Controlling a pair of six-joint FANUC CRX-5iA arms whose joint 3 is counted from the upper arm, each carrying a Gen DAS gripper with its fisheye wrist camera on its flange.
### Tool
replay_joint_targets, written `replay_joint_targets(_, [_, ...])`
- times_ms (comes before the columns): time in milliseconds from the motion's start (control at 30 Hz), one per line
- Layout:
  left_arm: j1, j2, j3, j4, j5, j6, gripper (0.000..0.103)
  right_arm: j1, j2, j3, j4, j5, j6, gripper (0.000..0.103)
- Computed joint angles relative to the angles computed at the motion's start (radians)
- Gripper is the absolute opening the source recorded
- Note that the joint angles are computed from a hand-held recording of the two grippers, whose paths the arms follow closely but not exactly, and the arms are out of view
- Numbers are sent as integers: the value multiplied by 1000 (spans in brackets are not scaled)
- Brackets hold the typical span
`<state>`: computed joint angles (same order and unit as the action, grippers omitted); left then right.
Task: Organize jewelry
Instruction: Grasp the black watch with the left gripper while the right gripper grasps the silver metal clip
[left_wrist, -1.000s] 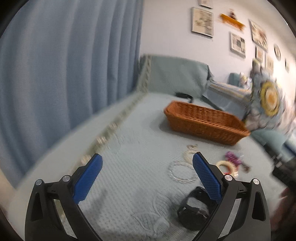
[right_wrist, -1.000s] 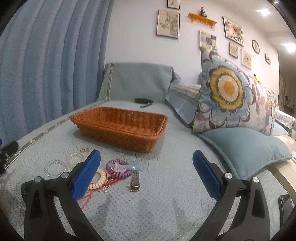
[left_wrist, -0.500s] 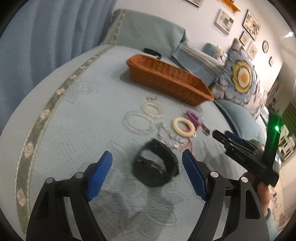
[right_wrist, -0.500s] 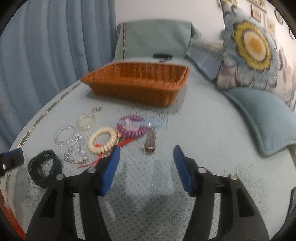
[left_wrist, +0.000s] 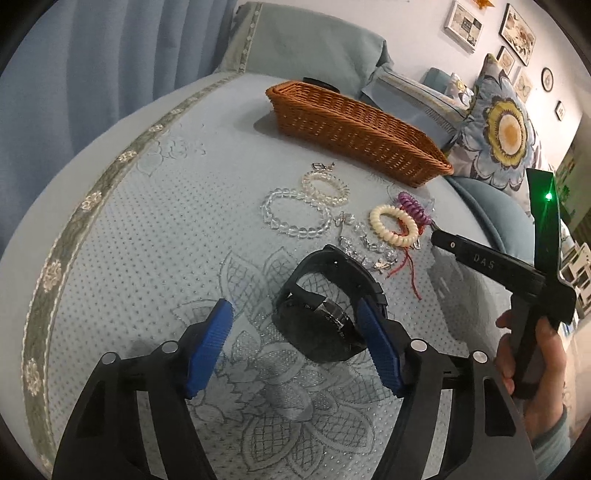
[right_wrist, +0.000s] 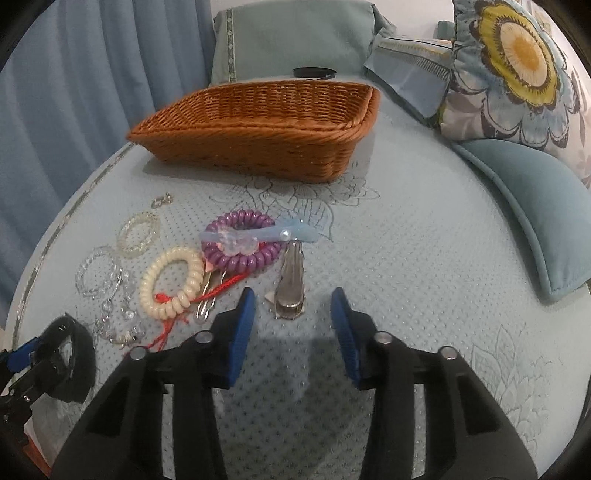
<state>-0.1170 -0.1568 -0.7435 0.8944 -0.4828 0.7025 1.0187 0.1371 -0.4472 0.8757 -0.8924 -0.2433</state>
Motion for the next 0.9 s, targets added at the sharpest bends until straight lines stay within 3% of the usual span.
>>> replay_joint_targets(133, [31, 0, -1, 51, -37, -57, 58, -9, -16, -20, 7, 19, -30, 24])
replay_joint_targets(400, [55, 18, 15, 59, -103, -81, 53, -8, -6, -12, 8, 10, -27, 23])
replay_joint_targets(567, [14, 28, 40, -83, -53, 44, 49, -4, 6, -1, 5, -11, -23, 23])
replay_joint_targets(633, [9, 23, 46, -126, -35, 86, 41, -2, 13, 8, 2, -22, -12, 23])
replay_joint_targets(667, [11, 24, 41, -103, -40, 72, 39, -1, 14, 10, 2, -26, -9, 23])
replay_joint_targets(700, [16, 26, 33, -57, -54, 39, 29, -1, 14, 9, 3, -23, -7, 23])
replay_joint_targets(733, [19, 29, 31, -35, -66, 25, 27, -1, 12, 7, 7, -20, -9, 22])
replay_joint_targets(833, [5, 18, 21, -42, -26, 9, 15, 3, 4, -8, 37, -10, -27, 21])
replay_joint_targets(900, [0, 14, -1, 44, -17, -61, 14, 12, -2, -18, 63, -21, -46, 21])
